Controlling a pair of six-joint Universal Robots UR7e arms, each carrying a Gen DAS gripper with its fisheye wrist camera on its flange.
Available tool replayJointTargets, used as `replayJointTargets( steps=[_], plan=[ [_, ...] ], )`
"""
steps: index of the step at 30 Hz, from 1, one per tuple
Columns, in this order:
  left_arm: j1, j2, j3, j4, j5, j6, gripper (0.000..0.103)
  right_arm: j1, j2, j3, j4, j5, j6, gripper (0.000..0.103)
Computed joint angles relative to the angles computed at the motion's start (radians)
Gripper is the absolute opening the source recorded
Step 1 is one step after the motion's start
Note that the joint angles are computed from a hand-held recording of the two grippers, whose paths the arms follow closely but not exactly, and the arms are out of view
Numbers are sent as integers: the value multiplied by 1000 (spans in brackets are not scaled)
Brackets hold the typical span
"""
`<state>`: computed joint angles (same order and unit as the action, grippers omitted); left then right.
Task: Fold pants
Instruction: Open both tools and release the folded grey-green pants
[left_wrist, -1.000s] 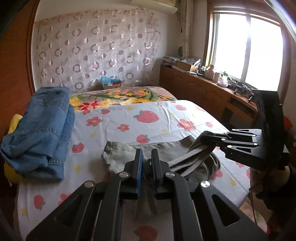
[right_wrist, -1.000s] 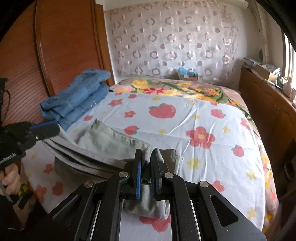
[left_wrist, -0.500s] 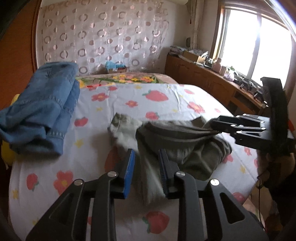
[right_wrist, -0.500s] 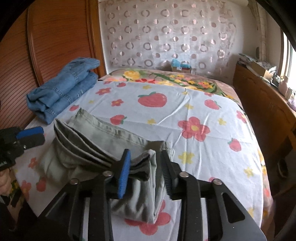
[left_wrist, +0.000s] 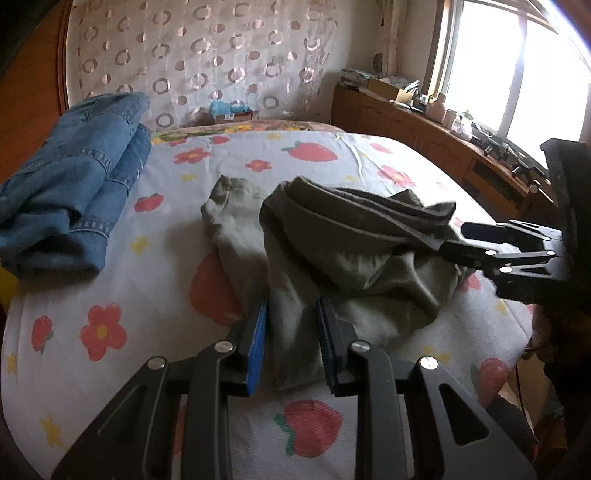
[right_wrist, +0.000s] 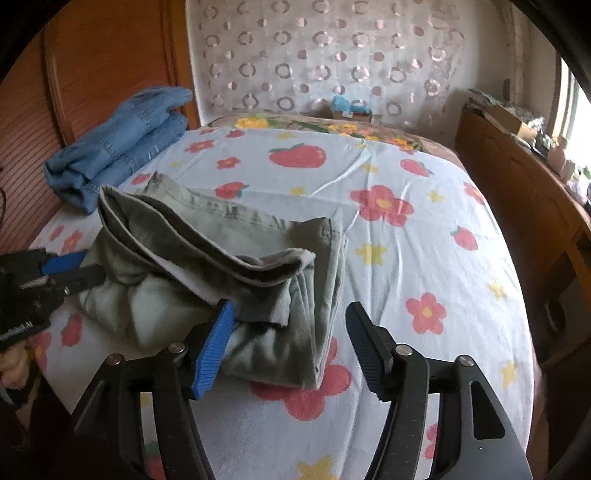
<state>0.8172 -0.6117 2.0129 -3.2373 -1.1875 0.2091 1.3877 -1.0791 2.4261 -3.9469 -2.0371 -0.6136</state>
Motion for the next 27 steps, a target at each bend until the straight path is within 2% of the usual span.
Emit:
replayJointTargets(
  steps=[8, 10, 15, 19, 20, 21, 24, 27],
  plan=[
    [2, 7, 6, -18, 4, 6, 25, -14, -40, 52, -34, 76, 43, 74],
    [5, 10, 3, -23, 0, 8, 26, -6, -52, 62, -23, 61, 51, 74],
    [11, 17, 2, -43, 0, 14, 33, -1, -48, 89, -65, 46, 23, 74],
    [13, 20, 4, -57, 3, 20, 36, -27, -57, 105, -60, 75, 3, 73],
    [12, 21, 3, -57, 6, 22, 37, -32, -60, 104, -43, 73, 9, 70],
    [11, 22, 3, -58, 10, 22, 38, -39, -66, 105, -26, 79, 13, 60],
    [8, 22, 3, -57, 16, 15, 38, -57, -68, 107, -8, 98, 3, 44],
    [11, 17, 2, -45, 12, 10, 38, -72, -70, 104, 18, 120, 0, 36]
  ],
)
